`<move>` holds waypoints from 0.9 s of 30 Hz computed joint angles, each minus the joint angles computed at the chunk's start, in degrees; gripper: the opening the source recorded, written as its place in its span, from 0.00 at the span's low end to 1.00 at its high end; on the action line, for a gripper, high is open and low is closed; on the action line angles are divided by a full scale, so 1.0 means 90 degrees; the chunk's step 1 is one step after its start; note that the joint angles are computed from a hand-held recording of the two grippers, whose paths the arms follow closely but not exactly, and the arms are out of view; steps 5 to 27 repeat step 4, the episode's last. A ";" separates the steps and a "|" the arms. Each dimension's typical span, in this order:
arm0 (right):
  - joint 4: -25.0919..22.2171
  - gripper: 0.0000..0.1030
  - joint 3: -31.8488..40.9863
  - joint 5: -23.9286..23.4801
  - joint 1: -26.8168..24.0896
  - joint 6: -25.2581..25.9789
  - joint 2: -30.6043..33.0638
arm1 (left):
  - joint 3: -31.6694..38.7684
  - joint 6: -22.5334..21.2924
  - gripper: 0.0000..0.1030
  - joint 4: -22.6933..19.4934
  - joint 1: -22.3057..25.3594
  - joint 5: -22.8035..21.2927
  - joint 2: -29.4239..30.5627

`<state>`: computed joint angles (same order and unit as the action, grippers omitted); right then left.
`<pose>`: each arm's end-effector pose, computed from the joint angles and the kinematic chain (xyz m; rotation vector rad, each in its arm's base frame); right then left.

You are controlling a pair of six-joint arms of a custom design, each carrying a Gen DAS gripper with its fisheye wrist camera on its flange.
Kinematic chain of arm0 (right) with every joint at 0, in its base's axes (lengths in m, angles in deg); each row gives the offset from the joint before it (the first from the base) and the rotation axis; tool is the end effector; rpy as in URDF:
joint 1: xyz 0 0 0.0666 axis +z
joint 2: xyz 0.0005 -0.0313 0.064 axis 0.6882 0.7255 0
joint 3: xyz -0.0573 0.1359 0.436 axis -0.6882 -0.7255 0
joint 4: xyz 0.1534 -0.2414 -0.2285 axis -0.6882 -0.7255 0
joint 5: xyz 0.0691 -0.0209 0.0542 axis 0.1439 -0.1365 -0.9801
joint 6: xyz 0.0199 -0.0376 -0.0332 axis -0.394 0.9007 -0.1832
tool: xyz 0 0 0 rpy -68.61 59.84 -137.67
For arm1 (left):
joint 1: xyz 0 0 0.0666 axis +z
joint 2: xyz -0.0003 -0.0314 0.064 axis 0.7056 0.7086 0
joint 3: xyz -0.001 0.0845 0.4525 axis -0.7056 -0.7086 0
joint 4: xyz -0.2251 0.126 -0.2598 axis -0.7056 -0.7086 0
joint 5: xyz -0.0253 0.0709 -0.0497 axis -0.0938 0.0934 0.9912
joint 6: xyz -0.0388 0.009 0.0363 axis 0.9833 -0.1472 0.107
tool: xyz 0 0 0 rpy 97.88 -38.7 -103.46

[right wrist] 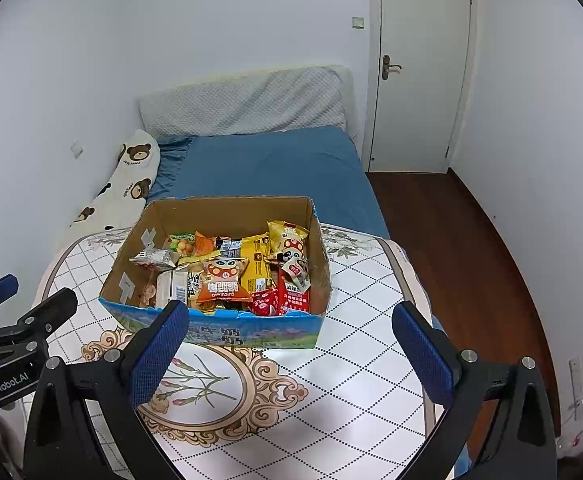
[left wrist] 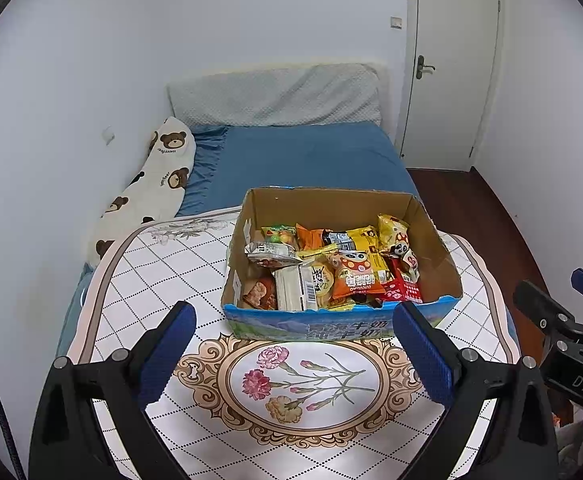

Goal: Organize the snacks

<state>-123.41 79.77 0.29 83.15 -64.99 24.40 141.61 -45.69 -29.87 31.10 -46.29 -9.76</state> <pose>0.3811 0.2976 0.5926 -0.0127 2.4496 0.0313 0.2897 -0.0651 0.5906 0.0067 2.4402 0.0350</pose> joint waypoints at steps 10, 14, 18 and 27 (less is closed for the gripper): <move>0.0026 1.00 -0.0021 0.0001 -0.0014 0.0006 -0.0003 | -0.0026 -0.0032 0.98 0.0072 0.0004 -0.0023 -0.0016; 0.0026 1.00 -0.0021 0.0001 -0.0014 0.0006 -0.0003 | -0.0026 -0.0032 0.98 0.0072 0.0004 -0.0023 -0.0016; 0.0026 1.00 -0.0021 0.0001 -0.0014 0.0006 -0.0003 | -0.0026 -0.0032 0.98 0.0072 0.0004 -0.0023 -0.0016; 0.0026 1.00 -0.0021 0.0001 -0.0014 0.0006 -0.0003 | -0.0026 -0.0032 0.98 0.0072 0.0004 -0.0023 -0.0016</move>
